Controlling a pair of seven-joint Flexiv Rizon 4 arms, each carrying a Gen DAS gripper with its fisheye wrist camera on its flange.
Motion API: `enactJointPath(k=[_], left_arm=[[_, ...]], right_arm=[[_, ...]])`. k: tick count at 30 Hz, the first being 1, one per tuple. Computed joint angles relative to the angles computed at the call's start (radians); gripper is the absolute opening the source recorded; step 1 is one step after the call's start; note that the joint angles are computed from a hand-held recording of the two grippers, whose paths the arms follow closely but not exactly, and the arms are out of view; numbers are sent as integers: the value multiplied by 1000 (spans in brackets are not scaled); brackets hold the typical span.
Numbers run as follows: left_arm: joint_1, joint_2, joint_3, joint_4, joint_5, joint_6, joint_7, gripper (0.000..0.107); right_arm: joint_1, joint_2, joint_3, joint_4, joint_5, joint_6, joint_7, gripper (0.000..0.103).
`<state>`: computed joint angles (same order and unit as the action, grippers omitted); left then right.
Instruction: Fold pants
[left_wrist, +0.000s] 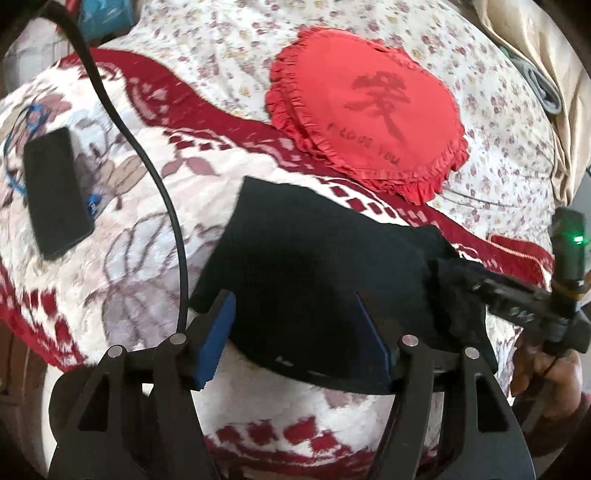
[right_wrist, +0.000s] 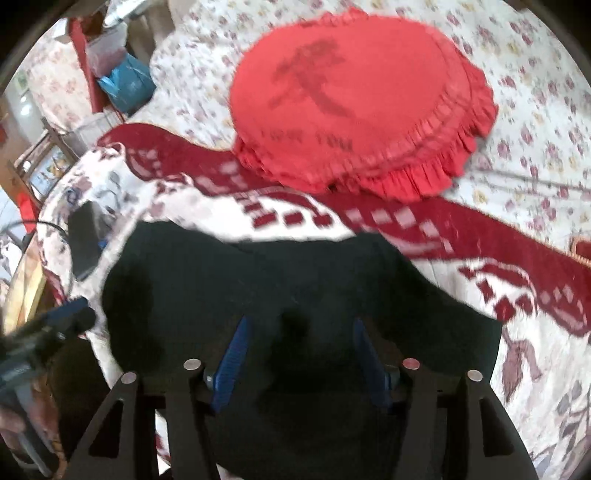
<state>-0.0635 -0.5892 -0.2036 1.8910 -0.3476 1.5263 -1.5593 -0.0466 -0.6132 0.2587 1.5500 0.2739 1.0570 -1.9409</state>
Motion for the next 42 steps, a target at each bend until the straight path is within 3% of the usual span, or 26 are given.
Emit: enactJointPath(k=[4, 9, 20, 24, 25, 26, 28, 29, 30, 32, 33, 39, 42], left_arm=[[97, 14, -95, 73, -49, 49, -3, 65], [200, 5, -202, 123, -77, 96, -31, 72], [114, -63, -111, 54, -44, 59, -125, 72], [113, -94, -119, 37, -30, 102, -135, 85], [121, -102, -133, 37, -25, 120, -138, 88], [126, -111, -142, 36, -19, 141, -146, 89], [159, -137, -184, 36, 11, 203, -157, 89], [193, -152, -224, 39, 36, 237, -161, 85], [224, -166, -259, 38, 66, 261, -176, 63], [240, -163, -271, 34, 100, 259, -179, 35], [265, -165, -300, 34, 134, 268, -174, 28], [328, -130, -419, 31, 345, 362, -150, 25], [360, -160, -521, -20, 465, 341, -91, 25]], right_arm=[[-24, -10, 65, -46, 55, -41, -85, 67], [24, -62, 86, -132, 73, -92, -153, 67], [129, -223, 78, -374, 70, -221, -194, 71], [139, -299, 86, -477, 89, -300, -175, 71], [135, -317, 92, -500, 105, -318, -168, 70], [127, -332, 100, -520, 128, -335, -158, 56], [117, -355, 105, -547, 166, -362, -132, 44], [115, -352, 103, -541, 177, -351, -136, 39], [113, -345, 103, -533, 183, -346, -144, 36], [94, -323, 114, -520, 206, -347, -170, 29], [84, -314, 119, -518, 222, -349, -177, 28], [-63, -198, 175, -457, 414, -341, -277, 28], [-160, -133, 172, -406, 539, -320, -310, 30]])
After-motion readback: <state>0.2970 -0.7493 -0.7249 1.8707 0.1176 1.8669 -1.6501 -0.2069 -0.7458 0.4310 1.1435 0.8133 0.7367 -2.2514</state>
